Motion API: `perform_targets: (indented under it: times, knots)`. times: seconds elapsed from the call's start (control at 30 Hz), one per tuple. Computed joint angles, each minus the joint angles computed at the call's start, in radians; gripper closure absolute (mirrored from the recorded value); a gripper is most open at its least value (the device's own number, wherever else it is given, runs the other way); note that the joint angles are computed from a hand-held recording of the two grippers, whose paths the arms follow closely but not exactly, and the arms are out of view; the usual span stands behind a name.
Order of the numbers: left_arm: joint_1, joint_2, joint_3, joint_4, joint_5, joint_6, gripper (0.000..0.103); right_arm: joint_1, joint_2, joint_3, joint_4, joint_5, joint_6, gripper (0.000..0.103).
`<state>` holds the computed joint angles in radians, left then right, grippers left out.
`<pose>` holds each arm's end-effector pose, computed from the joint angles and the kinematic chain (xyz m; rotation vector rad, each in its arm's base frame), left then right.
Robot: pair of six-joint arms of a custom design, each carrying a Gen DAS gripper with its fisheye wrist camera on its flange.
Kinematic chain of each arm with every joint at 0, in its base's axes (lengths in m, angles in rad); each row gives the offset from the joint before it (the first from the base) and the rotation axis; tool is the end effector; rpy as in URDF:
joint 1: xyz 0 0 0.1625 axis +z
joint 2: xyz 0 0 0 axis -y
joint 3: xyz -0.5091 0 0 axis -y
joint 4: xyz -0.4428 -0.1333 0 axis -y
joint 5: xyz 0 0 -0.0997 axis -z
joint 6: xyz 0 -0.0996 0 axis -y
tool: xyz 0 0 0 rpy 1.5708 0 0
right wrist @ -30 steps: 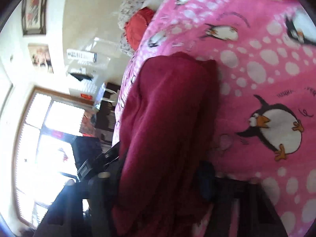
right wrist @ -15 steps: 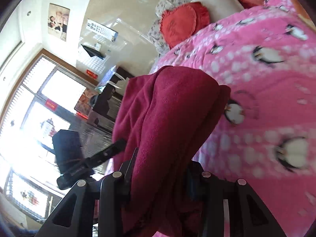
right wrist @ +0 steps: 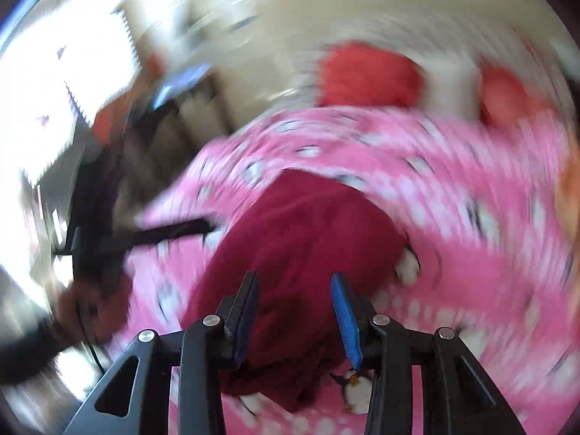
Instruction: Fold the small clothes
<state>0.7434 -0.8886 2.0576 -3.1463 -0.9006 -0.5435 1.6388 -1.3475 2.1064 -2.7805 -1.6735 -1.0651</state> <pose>-0.3218 -0.5610 0.1178 0.1894 2.6897 -1.0220 0.1613 -0.5573 0.3085 1.4727 -2.3765 0.4943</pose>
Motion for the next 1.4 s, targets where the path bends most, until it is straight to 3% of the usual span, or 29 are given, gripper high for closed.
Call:
perform_targets:
  times: [0.07,0.1,0.17,0.2,0.27,0.4,0.6,0.97,1.1,1.13,1.23,1.3,1.33,1.4]
  knots:
    - [0.014,0.023,-0.024,0.034,-0.003,-0.031,0.056,0.007,0.003,0.050,-0.039,-0.056,-0.181,0.064]
    - [0.024,0.034,-0.034,0.062,-0.004,-0.055,0.056,0.000,0.022,0.063,-0.084,-0.107,-0.226,0.064]
    - [0.020,0.048,-0.034,0.076,0.016,-0.048,0.056,-0.024,0.088,0.058,-0.147,-0.206,-0.253,0.063]
    - [0.009,0.062,-0.037,0.085,0.050,-0.034,0.055,-0.045,0.102,0.059,-0.155,-0.207,-0.264,0.060]
    - [-0.010,0.086,-0.042,0.103,0.115,-0.012,0.055,-0.090,0.095,0.064,-0.158,-0.122,-0.272,0.055]
    - [-0.023,0.121,-0.044,0.072,0.189,-0.004,0.055,-0.105,0.094,0.058,-0.143,-0.079,-0.214,0.053]
    - [-0.056,0.190,-0.056,0.060,0.344,0.020,0.054,-0.163,0.065,0.133,-0.261,0.055,-0.231,0.052]
    - [-0.060,0.203,-0.067,0.079,0.383,-0.002,0.053,-0.156,0.078,0.162,-0.352,0.063,-0.233,0.050]
    - [-0.070,0.183,-0.074,0.189,0.386,-0.047,0.053,-0.142,0.077,0.172,-0.384,0.041,-0.232,0.050]
    - [-0.082,0.166,-0.074,0.258,0.389,-0.088,0.053,-0.126,0.070,0.167,-0.371,0.007,-0.185,0.051]
    - [-0.128,0.109,-0.058,0.482,0.396,-0.267,0.053,-0.076,0.029,0.143,-0.280,-0.107,0.110,0.049]
    - [-0.166,0.078,-0.048,0.641,0.410,-0.395,0.053,-0.055,-0.010,0.152,-0.253,-0.174,0.311,0.040]
    - [-0.195,0.062,-0.039,0.746,0.430,-0.481,0.053,-0.046,-0.025,0.162,-0.255,-0.195,0.364,0.039]
    - [-0.232,0.044,-0.026,0.862,0.456,-0.583,0.033,-0.019,-0.044,0.196,-0.316,-0.266,0.410,0.035]
